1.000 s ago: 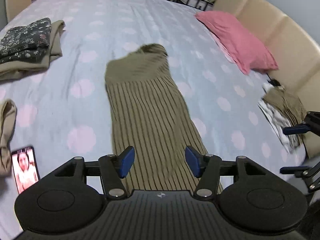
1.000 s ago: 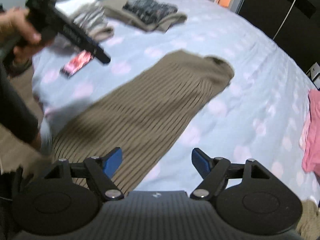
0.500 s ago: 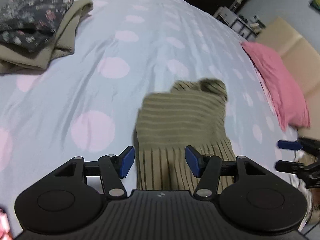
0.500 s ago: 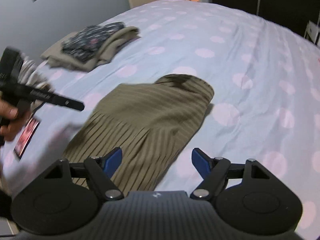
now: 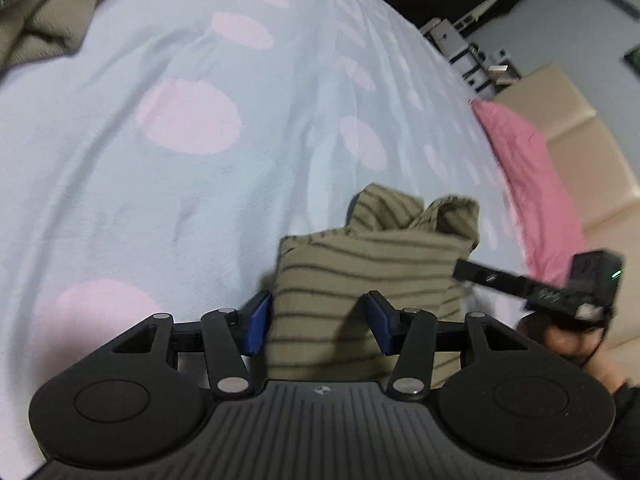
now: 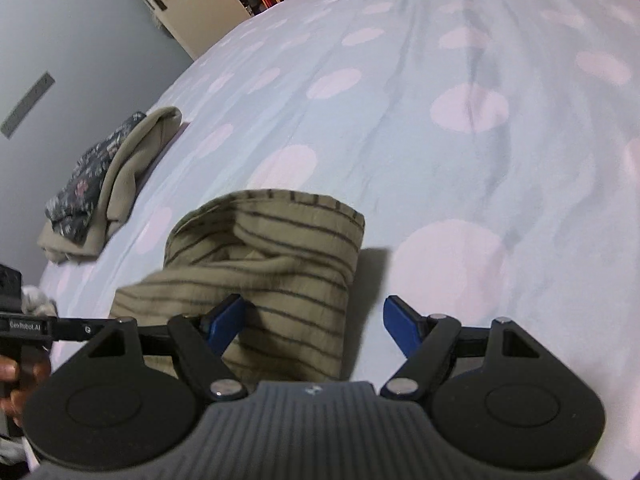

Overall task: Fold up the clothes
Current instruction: 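Grasp the strip end with both tools and lift it up, then fold the held strip end over the shirt and open both tools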

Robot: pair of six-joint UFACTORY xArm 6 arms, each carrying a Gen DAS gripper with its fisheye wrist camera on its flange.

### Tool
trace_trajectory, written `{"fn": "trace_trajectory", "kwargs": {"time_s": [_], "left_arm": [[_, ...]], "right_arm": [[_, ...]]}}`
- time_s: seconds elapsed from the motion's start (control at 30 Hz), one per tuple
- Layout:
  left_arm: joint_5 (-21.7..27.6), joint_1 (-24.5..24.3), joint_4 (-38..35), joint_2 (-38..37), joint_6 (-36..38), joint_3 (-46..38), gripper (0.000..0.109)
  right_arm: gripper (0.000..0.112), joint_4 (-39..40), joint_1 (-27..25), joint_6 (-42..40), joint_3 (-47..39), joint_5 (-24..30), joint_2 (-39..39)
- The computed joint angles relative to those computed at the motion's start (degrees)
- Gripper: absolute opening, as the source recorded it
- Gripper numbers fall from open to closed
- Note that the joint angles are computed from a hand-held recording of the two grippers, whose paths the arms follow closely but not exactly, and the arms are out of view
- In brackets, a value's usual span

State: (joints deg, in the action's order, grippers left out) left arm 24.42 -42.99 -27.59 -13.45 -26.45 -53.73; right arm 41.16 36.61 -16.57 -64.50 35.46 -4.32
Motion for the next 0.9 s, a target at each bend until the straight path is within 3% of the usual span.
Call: {"fn": "trace_trajectory", "kwargs": {"time_s": [0.03, 0.07, 0.1, 0.13, 0.2, 0.4, 0.67, 0.8, 0.9], "left_arm": [[-0.2, -0.1, -3.3, 0.6, 2.4, -0.4, 0.035], [0.8, -0.2, -4.4, 1.4, 3.8, -1.4, 0.018], [2.0, -0.3, -3.8, 2.2, 4.0, -2.4, 0.004], [2.4, -0.7, -0.9, 2.7, 3.1, -3.1, 0.004], [2.3, -1.6, 4.6, 2.5, 1.7, -3.7, 0.004], [-3.1, -2.8, 5.0, -4.6, 2.5, 1.2, 0.003], [-4.3, -9.1, 11.3, -19.9, 4.3, 9.1, 0.004], [-5.4, -15.3, 22.3, -29.2, -2.2, 16.4, 0.004], [-3.2, -20.6, 29.8, -34.7, -5.2, 20.9, 0.005]], "right_arm": [[0.075, 2.3, 0.1, -1.9, -0.2, 0.4, 0.3], [0.045, 4.6, 0.2, -3.7, -0.5, 0.8, 0.6], [0.022, 6.8, 0.3, -5.5, -0.8, 1.2, 1.0], [0.005, 8.6, 0.5, -7.1, -0.9, 1.5, 1.1], [0.004, 10.1, 1.3, -9.1, -0.2, 0.6, 0.0], [0.004, 16.8, 1.0, -14.7, 2.0, 1.0, -6.6], [0.004, 25.1, -0.6, -24.6, 9.4, 11.4, -24.7], [0.004, 21.8, 1.9, -25.0, 15.7, 17.5, -36.2], [0.004, 15.6, 5.2, -22.0, 21.6, 20.1, -44.8]]}}
